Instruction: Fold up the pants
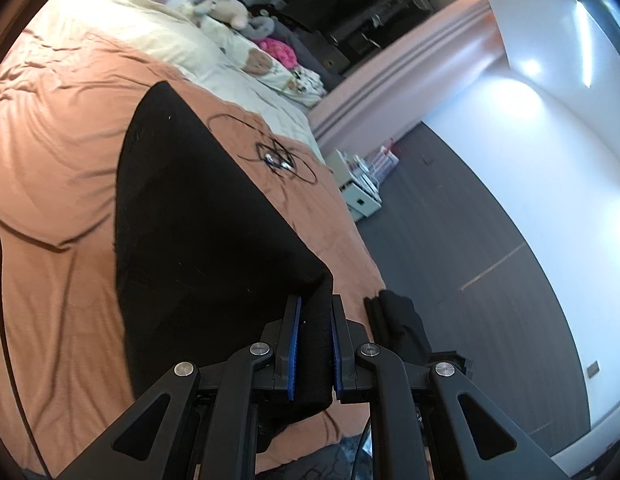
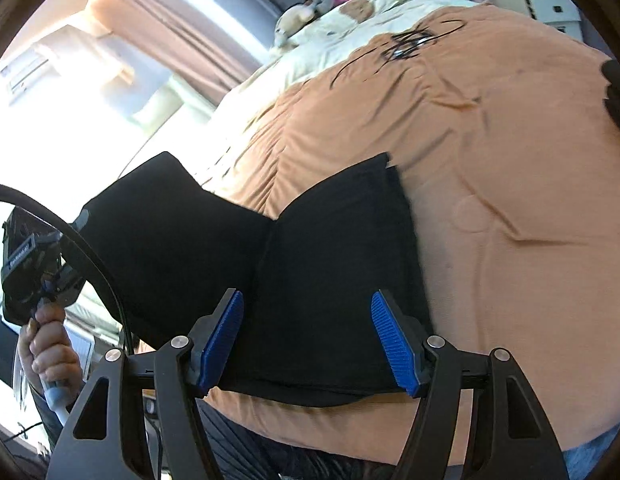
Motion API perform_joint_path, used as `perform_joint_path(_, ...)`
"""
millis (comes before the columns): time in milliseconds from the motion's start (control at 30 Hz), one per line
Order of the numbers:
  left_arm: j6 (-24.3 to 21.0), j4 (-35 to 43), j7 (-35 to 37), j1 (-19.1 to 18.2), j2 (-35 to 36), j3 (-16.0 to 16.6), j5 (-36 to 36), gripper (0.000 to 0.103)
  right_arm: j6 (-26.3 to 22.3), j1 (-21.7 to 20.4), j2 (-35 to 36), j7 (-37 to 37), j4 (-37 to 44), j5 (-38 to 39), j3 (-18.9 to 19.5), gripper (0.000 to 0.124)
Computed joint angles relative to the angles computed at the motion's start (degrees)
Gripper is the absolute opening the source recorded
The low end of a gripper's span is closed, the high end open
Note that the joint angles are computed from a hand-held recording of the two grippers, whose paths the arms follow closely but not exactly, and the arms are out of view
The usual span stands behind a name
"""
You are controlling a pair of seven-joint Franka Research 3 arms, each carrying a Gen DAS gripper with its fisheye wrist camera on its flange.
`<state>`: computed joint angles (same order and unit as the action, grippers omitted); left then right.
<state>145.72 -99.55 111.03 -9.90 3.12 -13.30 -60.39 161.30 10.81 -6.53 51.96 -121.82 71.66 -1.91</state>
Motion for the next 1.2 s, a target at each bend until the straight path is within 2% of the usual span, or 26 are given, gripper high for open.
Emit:
perform_joint_path(233,-2.51,4.02,-0.63,-0.88,4.55,-2.17,2.03,0.013,1.85,-0.06,-4.26,-0.64,-4.93,2.54,-1.11,0.065)
perform_joint_path(433,-5.12,7.57,-3.06,-1.70,9.46,-4.89,5.71,0.013,2.77,-0.05,-6.82,2.11,-7.50,0.56,-1.93,0.065)
perform_joint_path(500,-8.11,9.11,-4.79,-2.08,11.54,-5.69,8.31,0.018,2.64,0.01,-8.04,2.79,-8.66,0.07,-2.47,0.065)
perform_joint_path(567,-11.73,10.29,-5.01,-1.36,13.28,-6.83,7.91,0.020,2.47,0.25,-8.45,3.21,-9.12,0.11,-2.98,0.065)
perform_joint_path(633,-12.65,10.22,-5.17,-1.15,13.55,-7.23,8.49,0.026,2.42,0.42,-8.98,3.81,-9.67,-0.27,-3.13,0.065)
perform_joint_path(733,-11.10,8.86,-6.77,-0.99,12.68,-6.72,10.48,0.040,1.58,0.85,-8.85,3.89,-9.49,-0.46,-3.52,0.065)
perform_joint_path(933,-8.63,3.14,-8.81,0.24,8.54,-5.02,12.55,0.040,0.08,0.95,-6.12,5.71,-7.52,-2.68,-2.78,0.065)
perform_joint_path(1200,-5.99,-3.46,-10.56,1.19,4.83,-2.40,13.85,0.041,-2.82,-0.47,-0.65,11.01,-2.58,-10.18,-0.90,0.065)
